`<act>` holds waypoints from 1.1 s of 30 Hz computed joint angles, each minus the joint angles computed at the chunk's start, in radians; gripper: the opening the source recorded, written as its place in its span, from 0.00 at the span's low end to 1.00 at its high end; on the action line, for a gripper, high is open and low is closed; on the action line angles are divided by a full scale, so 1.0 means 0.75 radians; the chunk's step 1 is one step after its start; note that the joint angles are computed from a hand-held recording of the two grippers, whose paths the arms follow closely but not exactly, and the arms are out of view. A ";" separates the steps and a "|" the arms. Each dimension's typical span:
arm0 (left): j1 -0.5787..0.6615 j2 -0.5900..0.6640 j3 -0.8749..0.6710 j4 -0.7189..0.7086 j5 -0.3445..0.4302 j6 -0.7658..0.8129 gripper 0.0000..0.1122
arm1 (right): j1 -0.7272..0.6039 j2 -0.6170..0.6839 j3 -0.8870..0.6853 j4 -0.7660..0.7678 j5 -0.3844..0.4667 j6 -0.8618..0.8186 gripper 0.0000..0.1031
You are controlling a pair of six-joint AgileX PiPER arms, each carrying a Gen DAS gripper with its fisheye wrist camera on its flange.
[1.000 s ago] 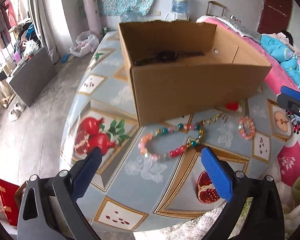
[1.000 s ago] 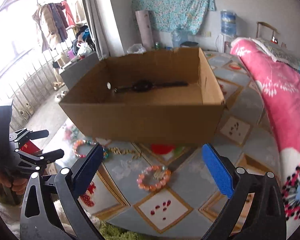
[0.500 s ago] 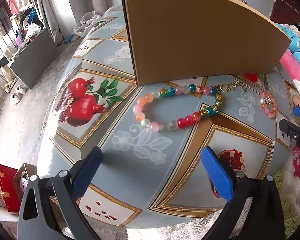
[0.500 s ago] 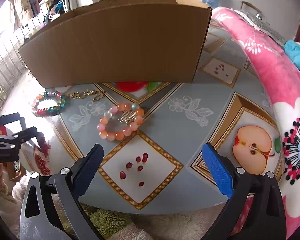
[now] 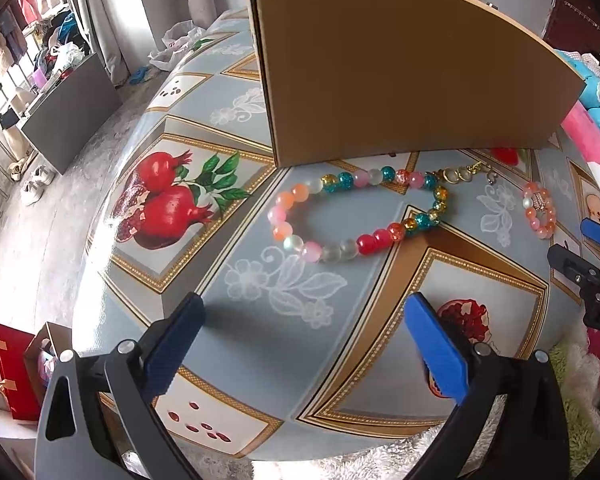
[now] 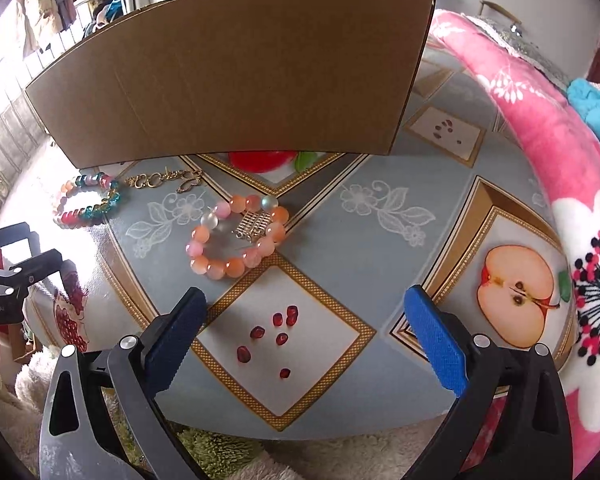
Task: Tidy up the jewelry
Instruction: 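Move both tools back toward the multicolour bead bracelet on the table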
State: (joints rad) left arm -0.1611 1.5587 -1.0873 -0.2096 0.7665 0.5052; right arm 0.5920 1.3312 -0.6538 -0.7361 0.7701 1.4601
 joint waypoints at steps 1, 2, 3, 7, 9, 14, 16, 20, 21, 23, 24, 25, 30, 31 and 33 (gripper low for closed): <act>0.002 0.003 -0.006 0.000 0.004 0.002 0.88 | -0.017 0.001 -0.009 0.008 0.000 -0.023 0.92; 0.002 0.002 -0.003 -0.003 0.003 0.002 0.88 | -0.023 -0.002 -0.012 0.013 0.001 -0.033 0.92; 0.003 0.000 0.001 -0.007 0.000 0.006 0.88 | -0.023 -0.002 -0.012 0.015 0.001 -0.033 0.92; 0.004 -0.007 0.012 -0.016 -0.015 0.011 0.88 | -0.031 -0.001 -0.024 0.035 0.007 -0.056 0.92; 0.006 -0.007 0.015 -0.019 -0.018 0.015 0.88 | -0.034 0.000 -0.028 0.040 0.010 -0.062 0.92; 0.008 -0.011 0.022 -0.026 -0.028 0.025 0.88 | -0.032 -0.010 -0.009 0.008 -0.005 -0.034 0.92; 0.011 -0.015 0.033 -0.038 -0.042 0.039 0.88 | -0.030 -0.018 0.004 -0.007 -0.014 -0.023 0.92; 0.023 -0.032 0.064 -0.076 -0.075 0.082 0.88 | 0.011 -0.062 0.043 -0.061 -0.009 0.045 0.92; 0.029 -0.042 0.078 -0.096 -0.091 0.103 0.88 | 0.031 -0.094 0.061 -0.091 -0.009 0.089 0.92; 0.040 -0.065 0.108 -0.136 -0.121 0.150 0.87 | 0.052 -0.149 0.082 -0.128 -0.015 0.129 0.92; 0.050 -0.079 0.125 -0.173 -0.141 0.192 0.87 | 0.057 -0.173 0.084 -0.137 -0.018 0.131 0.92; 0.060 -0.097 0.143 -0.212 -0.153 0.235 0.87 | 0.063 -0.197 0.087 -0.154 -0.026 0.137 0.92; 0.119 -0.153 0.164 -0.474 -0.155 0.511 0.81 | 0.056 -0.284 0.097 -0.223 -0.146 0.137 0.92; 0.126 -0.159 0.163 -0.510 -0.156 0.550 0.79 | 0.045 -0.291 0.096 -0.223 -0.186 0.117 0.91; 0.134 -0.161 0.156 -0.562 -0.152 0.611 0.77 | 0.032 -0.292 0.089 -0.228 -0.244 0.089 0.91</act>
State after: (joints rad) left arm -0.0607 1.4378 -0.9700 -0.6314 0.6528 0.9637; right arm 0.6157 1.1120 -0.5872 -0.9073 0.5868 1.5270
